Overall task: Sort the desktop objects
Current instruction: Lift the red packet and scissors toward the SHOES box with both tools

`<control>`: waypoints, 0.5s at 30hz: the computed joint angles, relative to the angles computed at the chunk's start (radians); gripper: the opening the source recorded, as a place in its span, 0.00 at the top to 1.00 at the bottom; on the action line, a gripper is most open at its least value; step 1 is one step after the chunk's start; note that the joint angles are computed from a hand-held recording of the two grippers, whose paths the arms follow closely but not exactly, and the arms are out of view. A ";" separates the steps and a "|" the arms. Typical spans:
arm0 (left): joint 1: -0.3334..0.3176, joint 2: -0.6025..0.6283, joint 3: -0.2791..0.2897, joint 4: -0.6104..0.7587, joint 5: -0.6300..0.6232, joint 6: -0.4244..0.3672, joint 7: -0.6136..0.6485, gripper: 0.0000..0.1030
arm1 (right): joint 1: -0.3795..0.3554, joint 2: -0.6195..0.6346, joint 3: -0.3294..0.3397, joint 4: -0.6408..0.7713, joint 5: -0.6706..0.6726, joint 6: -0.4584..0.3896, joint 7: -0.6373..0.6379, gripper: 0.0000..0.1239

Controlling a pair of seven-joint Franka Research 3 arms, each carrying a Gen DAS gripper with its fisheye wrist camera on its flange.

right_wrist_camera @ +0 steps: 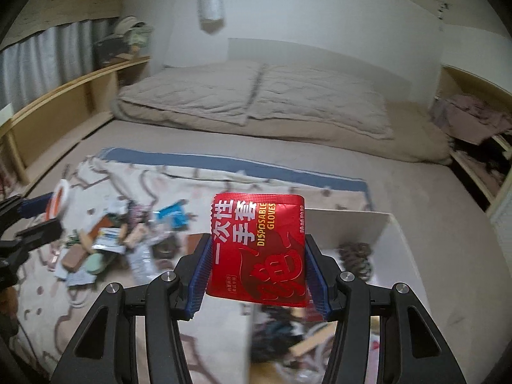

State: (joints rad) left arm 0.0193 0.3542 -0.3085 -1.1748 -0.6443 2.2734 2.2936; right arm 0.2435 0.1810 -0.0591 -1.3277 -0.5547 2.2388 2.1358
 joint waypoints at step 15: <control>-0.103 0.074 -0.046 0.136 0.079 -0.016 -0.044 0.46 | -0.142 0.007 -0.041 -0.041 0.253 -0.121 -0.149 0.56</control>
State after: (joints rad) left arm -0.0836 0.4282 -0.3541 -1.0389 -0.5656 2.2572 2.2494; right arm 0.1017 0.1880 -0.1002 -1.3685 -0.3016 2.1174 1.9871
